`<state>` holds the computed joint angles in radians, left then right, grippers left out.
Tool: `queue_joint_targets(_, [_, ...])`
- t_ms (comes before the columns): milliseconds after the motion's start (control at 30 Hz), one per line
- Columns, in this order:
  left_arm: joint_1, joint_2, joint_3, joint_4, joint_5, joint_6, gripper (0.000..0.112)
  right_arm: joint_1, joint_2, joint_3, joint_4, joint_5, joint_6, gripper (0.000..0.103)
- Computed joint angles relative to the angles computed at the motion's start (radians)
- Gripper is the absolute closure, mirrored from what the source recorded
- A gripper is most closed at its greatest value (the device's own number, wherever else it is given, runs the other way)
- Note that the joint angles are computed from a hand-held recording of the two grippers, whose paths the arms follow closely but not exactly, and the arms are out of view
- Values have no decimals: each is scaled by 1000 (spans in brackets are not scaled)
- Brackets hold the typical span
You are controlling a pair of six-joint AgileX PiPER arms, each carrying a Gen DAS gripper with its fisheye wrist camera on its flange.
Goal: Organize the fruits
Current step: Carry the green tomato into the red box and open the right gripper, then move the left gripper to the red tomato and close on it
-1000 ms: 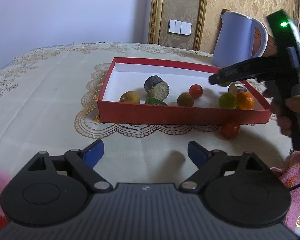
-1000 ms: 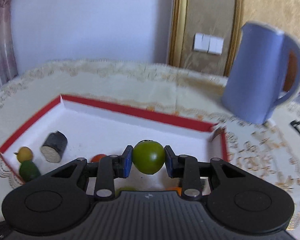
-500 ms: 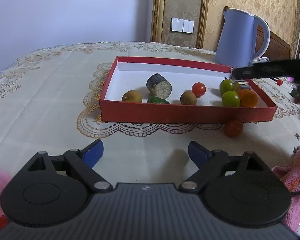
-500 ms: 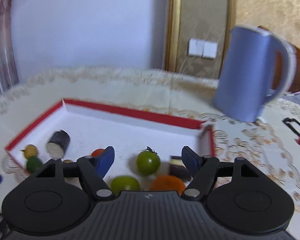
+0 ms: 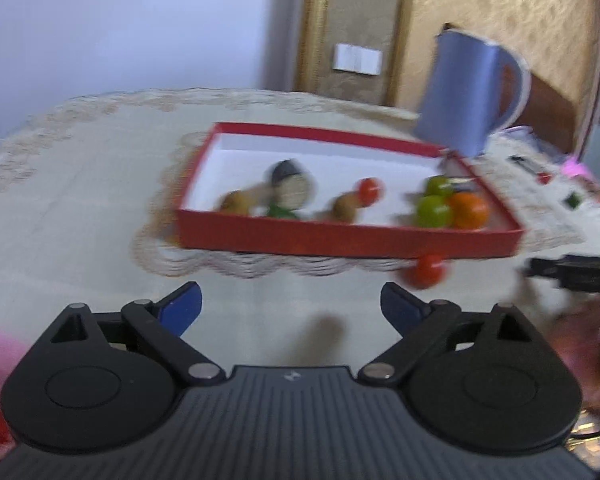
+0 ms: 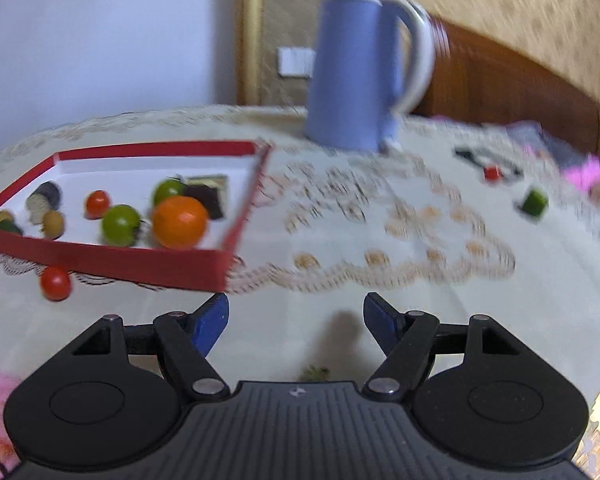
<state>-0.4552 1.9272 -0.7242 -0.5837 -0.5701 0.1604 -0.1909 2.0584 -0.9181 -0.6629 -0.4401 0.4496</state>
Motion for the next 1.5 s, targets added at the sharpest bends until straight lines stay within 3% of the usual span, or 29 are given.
queue_joint_targets(133, [-96, 26, -80, -174, -9, 208, 17, -37, 14, -12, -146, -30, 167, 23])
queue_joint_targets(333, [-142, 99, -216, -340, 45, 408, 23, -27, 13, -10, -139, -17, 142, 18])
queue_joint_targets(600, [-139, 131, -302, -480, 111, 558, 25, -9, 16, -15, -103, 6, 97, 16])
queue_joint_targets(733, [-136, 171, -372, -641, 146, 729, 40, -10, 15, -15, -103, 6, 97, 16])
queue_joint_targets(967, [-127, 170, -363, -567, 166, 667, 51, -8, 15, -14, -97, 7, 90, 15])
queue_joint_targets(1067, [-124, 164, -355, -510, 182, 622, 67, -9, 16, -14, -99, 7, 92, 15])
queue_joint_targets(1133, [-123, 159, -350, -464, 193, 580, 91, -9, 15, -14, -99, 7, 92, 15])
queue_joint_targets(1500, [-153, 82, -258, -332, 138, 471, 93, -9, 14, -14, -99, 7, 92, 15])
